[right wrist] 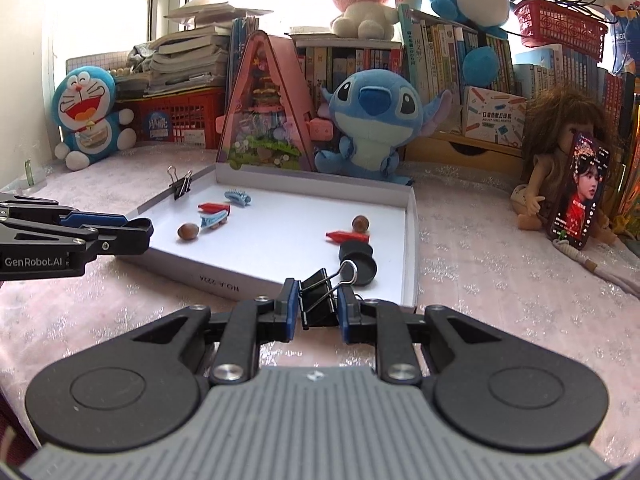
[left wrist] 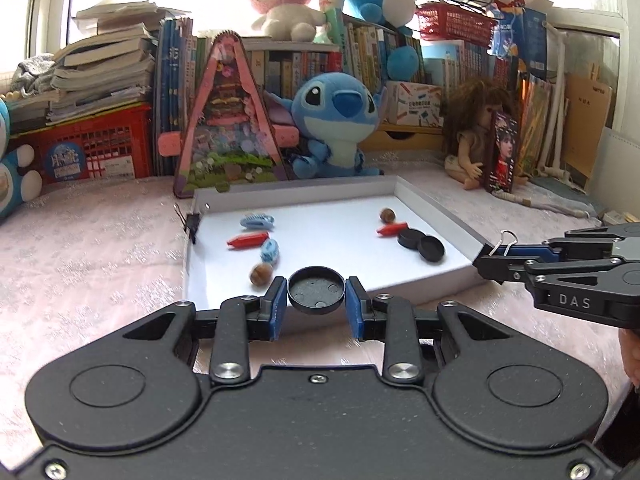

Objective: Organize rigid objects
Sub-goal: 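Carry the cap with the left gripper while the right gripper carries the binder clip over the tray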

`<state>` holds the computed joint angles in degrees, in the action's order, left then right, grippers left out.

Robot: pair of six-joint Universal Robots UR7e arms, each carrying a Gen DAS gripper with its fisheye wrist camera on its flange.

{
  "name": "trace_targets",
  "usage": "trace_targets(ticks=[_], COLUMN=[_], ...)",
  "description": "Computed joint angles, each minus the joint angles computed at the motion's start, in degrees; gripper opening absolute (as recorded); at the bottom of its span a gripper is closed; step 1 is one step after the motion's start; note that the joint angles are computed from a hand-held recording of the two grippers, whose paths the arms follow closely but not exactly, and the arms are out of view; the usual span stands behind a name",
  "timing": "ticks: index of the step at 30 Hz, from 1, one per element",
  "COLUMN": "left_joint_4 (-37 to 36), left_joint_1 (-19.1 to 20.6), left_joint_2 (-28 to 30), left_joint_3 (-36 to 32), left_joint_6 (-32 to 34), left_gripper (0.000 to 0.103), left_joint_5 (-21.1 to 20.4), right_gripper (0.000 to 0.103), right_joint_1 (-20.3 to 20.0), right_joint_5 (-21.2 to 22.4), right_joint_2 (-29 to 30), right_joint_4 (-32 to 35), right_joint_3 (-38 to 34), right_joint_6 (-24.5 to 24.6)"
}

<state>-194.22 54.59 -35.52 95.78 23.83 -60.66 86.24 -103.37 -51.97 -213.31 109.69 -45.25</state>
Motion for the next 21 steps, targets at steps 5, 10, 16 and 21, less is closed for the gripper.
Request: trace_targets(ticks=[5,10,16,21], left_joint_4=[1.23,3.31,5.0,7.0], left_joint_1=[0.52,1.26,2.0,2.64], left_joint_2=[1.33,3.19,5.42,6.85], left_joint_3=[-4.04,-7.81,-11.27,-13.65], left_joint_6=[0.1,-0.97,-1.2,-2.03], left_gripper=[0.029,0.029,0.029,0.029], left_joint_5=[1.04,1.87,2.47,2.8], right_gripper=[0.025,0.025,0.025,0.025], right_joint_1=[0.33,0.46,0.66,0.57], right_joint_5=[-0.5,-1.35,-2.71,-3.3], right_joint_2=[0.81,2.21,4.15,5.73], right_joint_4=[1.7,4.39,6.9,8.86], right_joint_3=[-3.15,-6.82,-10.4,-12.87], right_joint_6=[2.03,4.55,5.78,7.69])
